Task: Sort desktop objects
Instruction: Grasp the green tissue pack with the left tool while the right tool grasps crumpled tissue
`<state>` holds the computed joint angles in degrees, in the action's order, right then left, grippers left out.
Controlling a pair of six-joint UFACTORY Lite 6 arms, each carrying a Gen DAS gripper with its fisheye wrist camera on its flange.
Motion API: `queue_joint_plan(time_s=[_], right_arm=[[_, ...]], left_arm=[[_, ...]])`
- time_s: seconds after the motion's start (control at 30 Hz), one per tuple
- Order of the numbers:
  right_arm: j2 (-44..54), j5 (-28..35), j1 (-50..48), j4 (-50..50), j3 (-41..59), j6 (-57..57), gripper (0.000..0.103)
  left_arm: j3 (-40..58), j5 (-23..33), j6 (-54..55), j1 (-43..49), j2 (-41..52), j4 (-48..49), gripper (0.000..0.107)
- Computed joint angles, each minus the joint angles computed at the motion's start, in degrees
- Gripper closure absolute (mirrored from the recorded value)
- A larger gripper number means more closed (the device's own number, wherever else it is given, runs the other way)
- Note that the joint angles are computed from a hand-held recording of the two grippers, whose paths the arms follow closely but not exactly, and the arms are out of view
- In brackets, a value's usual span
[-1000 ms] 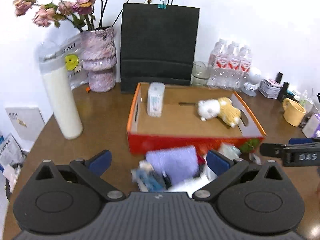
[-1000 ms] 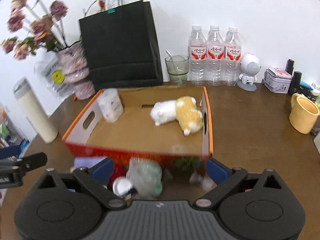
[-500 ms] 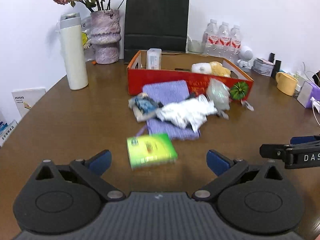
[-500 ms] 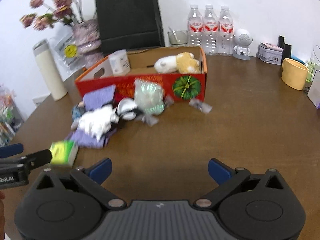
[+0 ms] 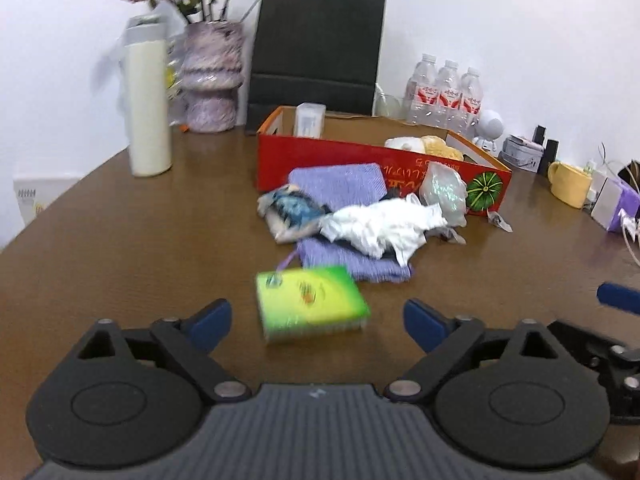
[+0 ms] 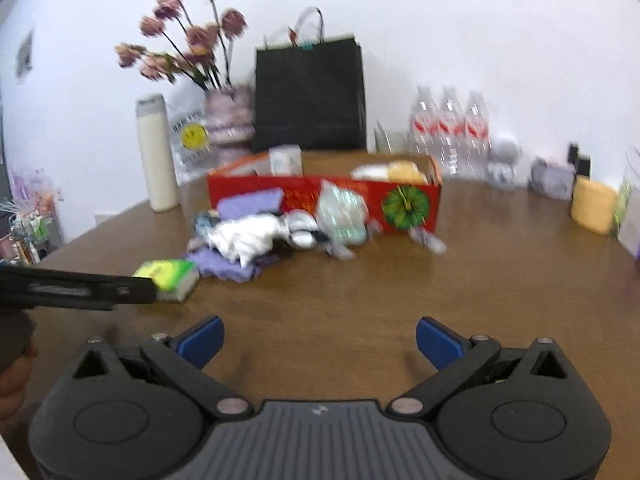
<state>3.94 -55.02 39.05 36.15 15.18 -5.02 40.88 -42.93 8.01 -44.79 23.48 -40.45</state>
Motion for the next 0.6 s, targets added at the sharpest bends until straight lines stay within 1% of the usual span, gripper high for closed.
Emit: queue_joint_plan(time_s=[0.03,0.07,0.1,0.13,0.17,0.2,0.23,0.3,0.37,0.5,0.6], right_arm=[[0.8,0.32,-1.43,-2.06,1.31,-0.2,0.002],[1.48,1.04,-2.83,-4.32,2.64,-0.19,0.003],[2.4,1.29,-3.68,-5.71,3.83,-0.08,0.008],[3.53,2.14,-4.81,-7.52,5.55,-0.26,0.013],[4.39,3.32,-5.75,-8.98,7.1,-0.71,0.014],[5.69,4.58,-6.27,-9.44,9.19,-1.62,0.016],[6.63,5.53,-6.68,-10.07,10.74,-2.01,0.018],[8.61,7.63,-7.46,-11.83,14.03,-2.19,0.022],[10.34,9.06,-8.2,-13.72,16.65,-1.62,0.023],[15.96,11.16,-10.43,-17.53,24.41,-0.81,0.025],[20.59,14.91,-11.71,-19.85,31.82,-0.25,0.031]], left_arm=[[2.16,1.12,0.68,0.95,1.53,0.79,0.019],[4.35,2.86,1.4,1.84,2.93,1.1,0.026],[5.81,4.11,1.5,2.58,4.03,1.83,0.03],[7.27,5.05,2.19,2.97,5.14,1.58,0.031],[8.33,6.31,2.71,3.43,5.87,1.29,0.033],[8.86,7.46,1.62,4.17,6.31,2.37,0.037],[8.88,8.36,-0.76,4.98,6.37,4.3,0.038],[7.5,7.99,-4.54,5.59,5.34,6.86,0.04],[6.38,8.09,-8.01,6.43,4.54,9.95,0.041],[3.63,7.43,-8.24,6.78,2.35,10.19,0.041],[0.22,6.53,-8.56,6.87,-0.92,10.53,0.041]])
